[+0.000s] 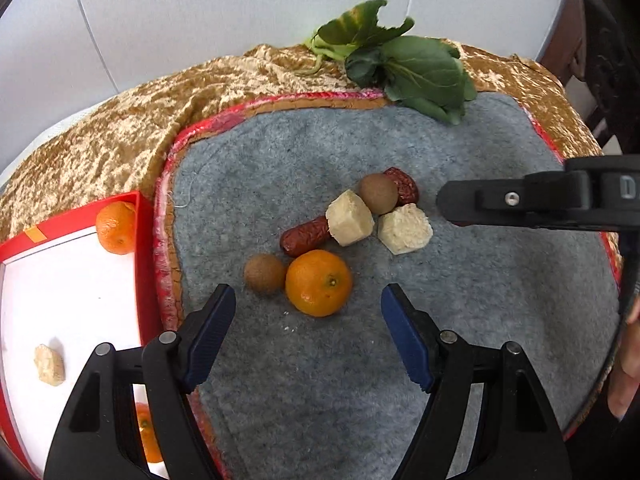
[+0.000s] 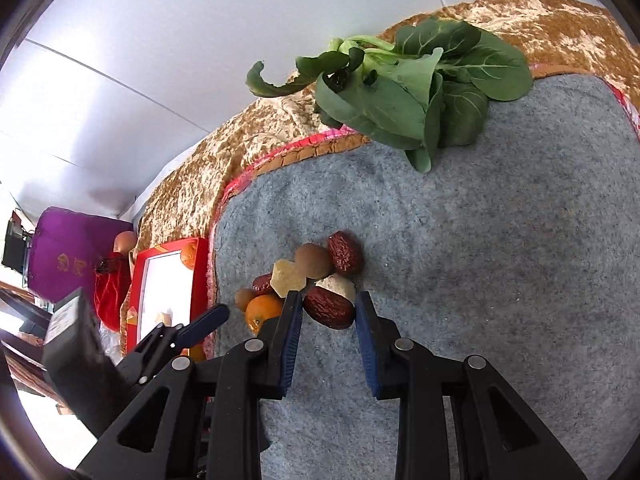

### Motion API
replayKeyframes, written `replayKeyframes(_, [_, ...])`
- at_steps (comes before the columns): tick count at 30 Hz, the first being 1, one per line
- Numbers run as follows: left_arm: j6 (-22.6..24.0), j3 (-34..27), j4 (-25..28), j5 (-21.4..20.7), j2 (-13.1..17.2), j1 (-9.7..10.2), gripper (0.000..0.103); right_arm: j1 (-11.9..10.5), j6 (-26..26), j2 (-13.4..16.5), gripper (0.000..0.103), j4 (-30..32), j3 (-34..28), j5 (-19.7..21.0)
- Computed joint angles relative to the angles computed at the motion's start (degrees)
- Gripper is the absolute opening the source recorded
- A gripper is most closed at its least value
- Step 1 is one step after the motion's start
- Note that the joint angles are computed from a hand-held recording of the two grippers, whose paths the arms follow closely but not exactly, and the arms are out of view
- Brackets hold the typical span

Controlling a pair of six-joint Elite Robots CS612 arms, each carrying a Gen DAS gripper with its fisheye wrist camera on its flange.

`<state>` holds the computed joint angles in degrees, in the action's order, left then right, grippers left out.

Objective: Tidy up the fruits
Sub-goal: 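Grasp a red date with the right tool while the left tool grasps a mandarin orange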

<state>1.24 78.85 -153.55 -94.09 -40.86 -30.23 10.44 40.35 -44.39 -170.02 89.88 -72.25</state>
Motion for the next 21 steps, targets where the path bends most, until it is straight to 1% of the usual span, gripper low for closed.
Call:
replayKeyframes(1, [-0.15,-0.19,-0.05,-0.35,0.18,-0.02,0.07,0.07,0.02,0.07,0.027,0.08,-0.1,-0.11])
replayKeyframes(4, [0.24,-0.57,-0.27,1.16,0.6,-0.43,0.067,0.11,0.19,0.21,0.027,0.06,-0.2,0.2])
replayKeyframes(6, [-0.13,-0.58,-0.96,1.91,0.78,-0.53,0.062,0.21,-0.03,0.27,0.027,-0.07,-0.29,0.27])
replayKeyframes(7, [-0.49,-0.67,-1.2,2.09,0.92,-0.49,0.054,0.23,0.02,0.31,0.027,-0.13,-0.34,0.27])
replayKeyframes(8, [-0.71,-0.97,-0.8,1.53,1.08,-0.35,0.05,0.21,0.09,0.34,0.027,-0.21,-0.35,0.41])
replayKeyframes(9, [-0.85,-1.24,-0.6,1.04,1.26,-0.23,0.048,0.25,0.12,0.37,0.027,-0.2,-0.4,0.38])
replayKeyframes(10, [-0.67,-1.1,-0.97,1.02,1.26,-0.25,0.042,0.3,0.06,0.37,0.027,-0.07,-0.44,0.14])
replayKeyframes(11, [0.07,-0.93,-1.02,1.25,1.18,-0.36,0.03,0.3,0.17,0.41,0.027,-0.12,-0.47,0.11])
replayKeyframes(13, [0.89,-0.64,-1.15,1.71,0.98,-0.53,0.031,0.24,0.2,0.45,0.027,-0.45,-0.44,0.6])
replayKeyframes(16, [0.57,-0.32,-1.09,0.08,0.71,-0.14,0.031,0.32,-0.36,0.46,0.027,-0.86,-0.55,0.71])
replayKeyframes(21, [-0.08,0.16,-1.68,-1.16,0.27,0.31,0.031,0.43,-0.74,0.73,0.027,-0.94,-0.93,1.1])
